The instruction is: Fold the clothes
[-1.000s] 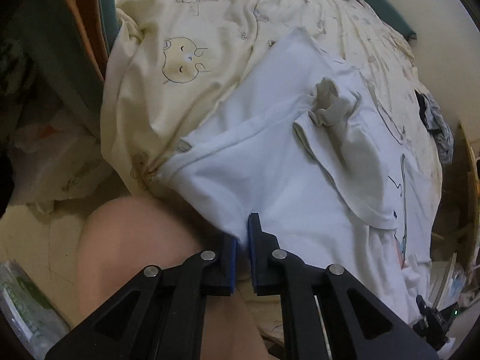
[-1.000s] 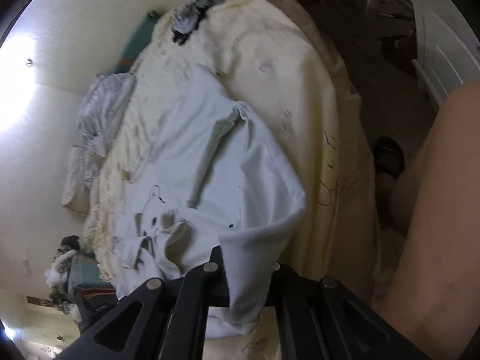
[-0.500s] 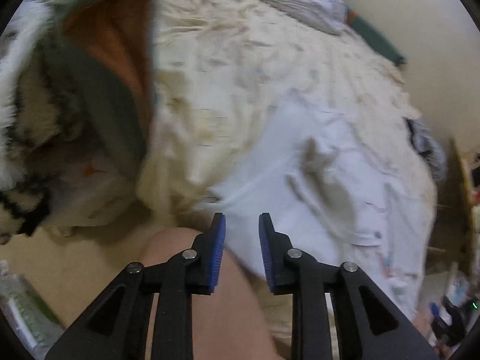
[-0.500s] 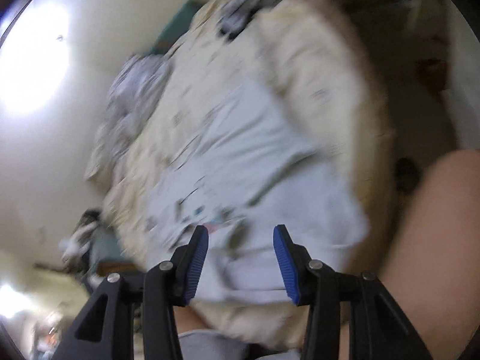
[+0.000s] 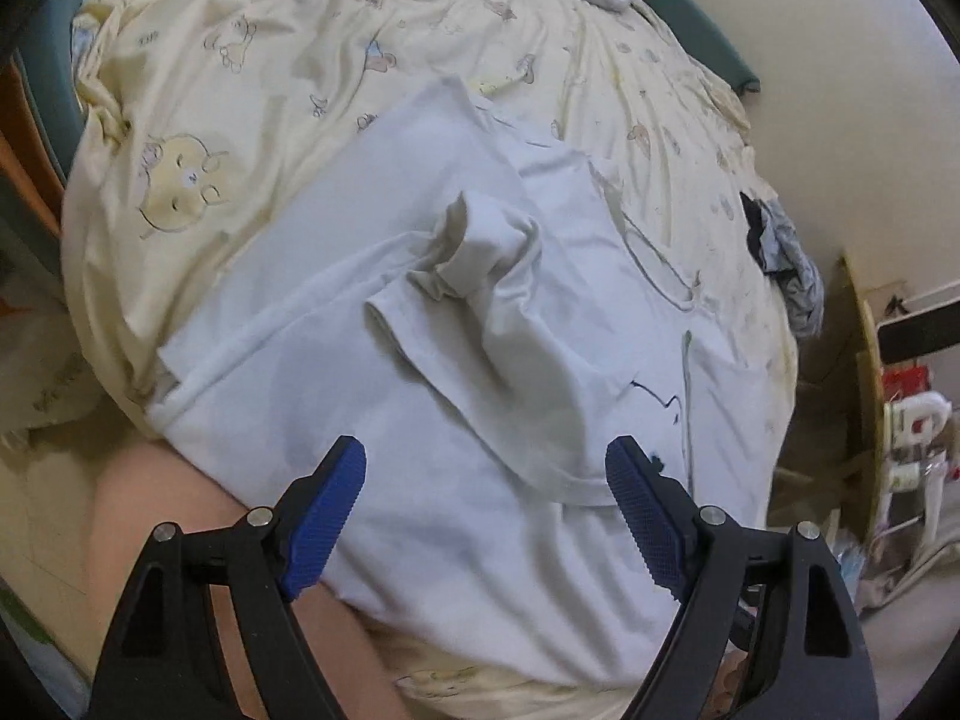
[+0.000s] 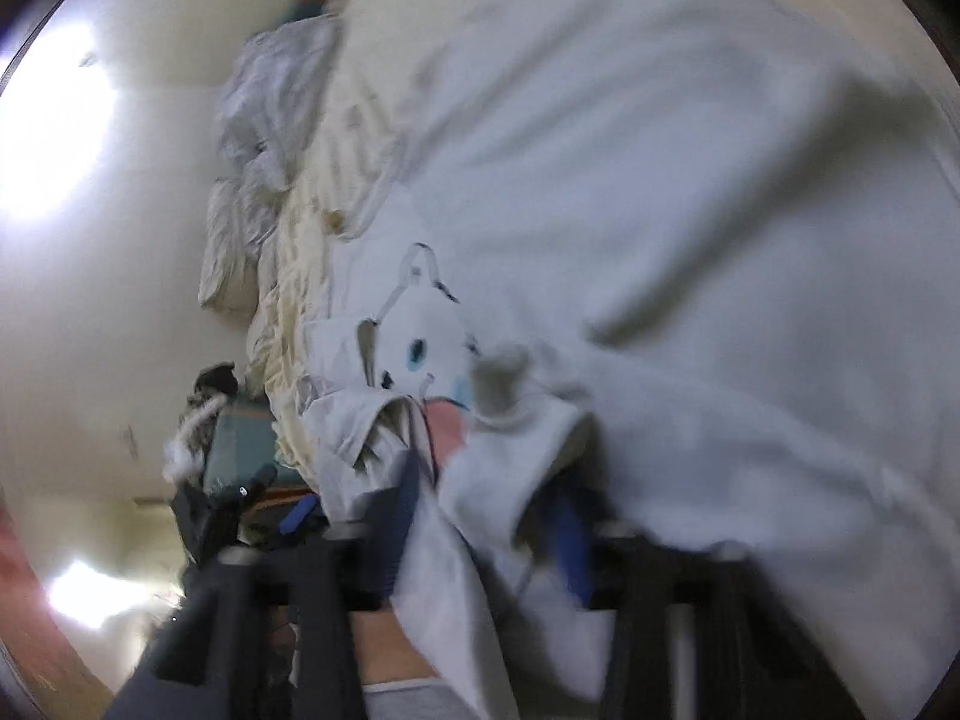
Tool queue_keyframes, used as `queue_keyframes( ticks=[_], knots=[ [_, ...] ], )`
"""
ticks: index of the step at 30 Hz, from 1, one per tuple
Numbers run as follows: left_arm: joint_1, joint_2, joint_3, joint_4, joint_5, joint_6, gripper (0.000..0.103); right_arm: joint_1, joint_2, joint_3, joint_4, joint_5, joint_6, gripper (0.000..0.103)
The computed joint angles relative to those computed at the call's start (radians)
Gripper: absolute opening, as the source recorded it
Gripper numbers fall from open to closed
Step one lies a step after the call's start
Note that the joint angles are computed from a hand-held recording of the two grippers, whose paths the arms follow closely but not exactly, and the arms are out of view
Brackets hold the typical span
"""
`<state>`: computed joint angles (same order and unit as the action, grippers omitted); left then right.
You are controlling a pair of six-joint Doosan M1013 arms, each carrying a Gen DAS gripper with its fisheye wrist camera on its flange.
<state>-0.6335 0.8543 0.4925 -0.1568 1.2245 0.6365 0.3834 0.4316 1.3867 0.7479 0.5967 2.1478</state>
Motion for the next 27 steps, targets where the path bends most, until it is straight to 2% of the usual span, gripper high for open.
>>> queue_keyframes(
  ticks=[5,9,14,16,19,22,25,27],
  knots=[
    [0.001,-0.012,0.031,-0.021,-0.018,0.013,0.086,0.002,-0.046,0.025,-0.135,-0.131,0.103,0.003],
    [0.004,-0.053,0.103,-0.021,-0.081,-0.006,0.086,-0.008,-0.09,0.041,-0.265,-0.219,0.204,0.003],
    [0.007,-0.069,0.14,-0.023,-0.114,-0.034,0.086,-0.034,-0.127,0.025,-0.648,-0.255,0.513,0.003],
    [0.008,-0.071,0.144,-0.028,-0.112,-0.033,0.086,-0.049,-0.133,0.018,-0.806,-0.245,0.65,0.003],
    [0.008,-0.071,0.148,-0.03,-0.11,-0.037,0.086,-0.079,-0.119,-0.012,-0.896,-0.165,0.709,0.003],
    [0.008,-0.072,0.152,-0.031,-0.108,-0.04,0.086,-0.111,-0.095,-0.025,-0.831,-0.084,0.64,0.003],
    [0.008,-0.074,0.155,-0.029,-0.106,-0.044,0.086,-0.126,-0.061,-0.049,-0.806,-0.04,0.61,0.003],
    [0.01,-0.077,0.162,-0.033,-0.111,-0.048,0.086,-0.139,-0.051,-0.048,-0.744,-0.021,0.602,0.007]
  ],
)
